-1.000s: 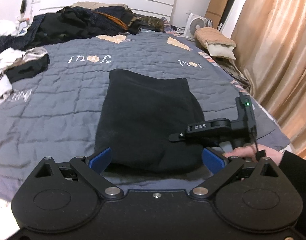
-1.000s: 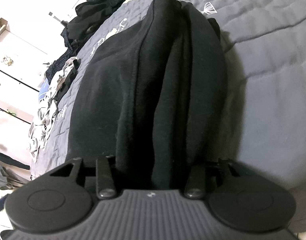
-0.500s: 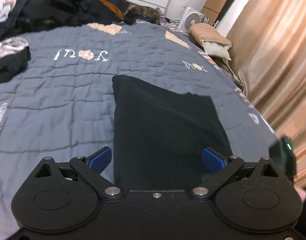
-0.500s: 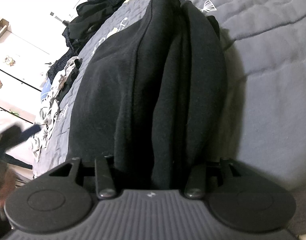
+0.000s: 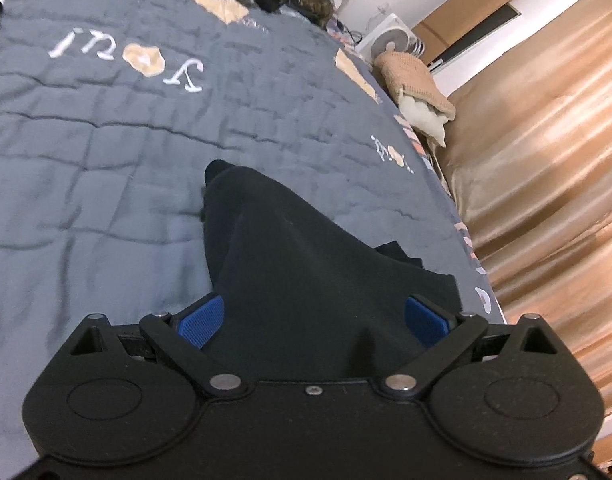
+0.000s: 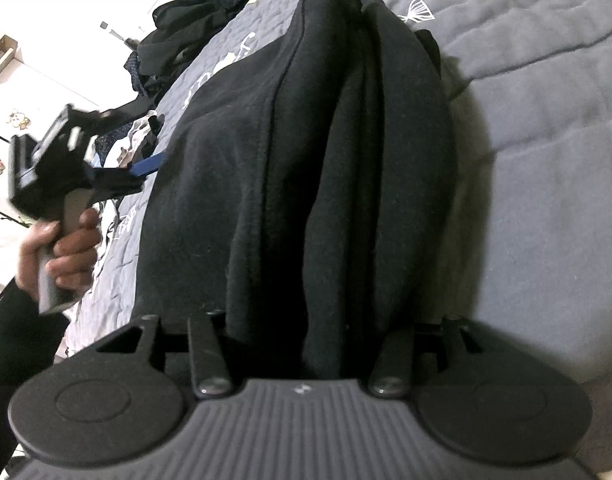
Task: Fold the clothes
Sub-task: 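Close the left gripper on the black sweatshirt edge and lift it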
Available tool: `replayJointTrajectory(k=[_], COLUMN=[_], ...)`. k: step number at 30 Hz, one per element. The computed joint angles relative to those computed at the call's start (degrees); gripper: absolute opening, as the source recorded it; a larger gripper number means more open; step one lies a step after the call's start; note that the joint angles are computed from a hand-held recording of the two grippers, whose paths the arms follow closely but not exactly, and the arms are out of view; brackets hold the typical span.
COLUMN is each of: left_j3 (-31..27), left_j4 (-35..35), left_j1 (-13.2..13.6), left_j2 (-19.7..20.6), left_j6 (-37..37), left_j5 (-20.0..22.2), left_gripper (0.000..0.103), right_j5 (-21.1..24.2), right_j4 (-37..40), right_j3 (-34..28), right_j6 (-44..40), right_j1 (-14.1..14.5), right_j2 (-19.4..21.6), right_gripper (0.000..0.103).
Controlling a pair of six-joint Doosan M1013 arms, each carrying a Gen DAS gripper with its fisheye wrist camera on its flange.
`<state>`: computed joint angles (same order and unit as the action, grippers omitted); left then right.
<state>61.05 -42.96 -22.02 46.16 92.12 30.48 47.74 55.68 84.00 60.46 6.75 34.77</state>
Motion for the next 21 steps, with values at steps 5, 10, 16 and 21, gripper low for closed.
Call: replayJointTrajectory(k=[5,10,16,21], left_j3=[-3.69,-7.15,-8.16,-12.32], left_j4=[-1.54,-0.47,-3.67,-0.48], left_j1=[0.94,1.17,1.28,1.07], left_j2=[3.17,6.11,7.26,9.04], left_j6=[-0.41,-2.36,0.78,-0.68], left_j5=[3.95,7.63,7.53,11.39], left_gripper=[0.097,0.099,0.102,0.102], right_j5=[0.37,0.30,0.28,0.11], right_j4=[0.22,0.15,0.35,0.40], right_j3=[-0.09,-0.04,0.18,0.86], right_j6=[-0.21,-0.24,-0.35,-0.62], right_j1=[-0.06,-0.04,-0.06,-0.11], right_j2=[0.11,0.13,0.08,-0.32], right_gripper=[0.048,0.049,0.049,0.050])
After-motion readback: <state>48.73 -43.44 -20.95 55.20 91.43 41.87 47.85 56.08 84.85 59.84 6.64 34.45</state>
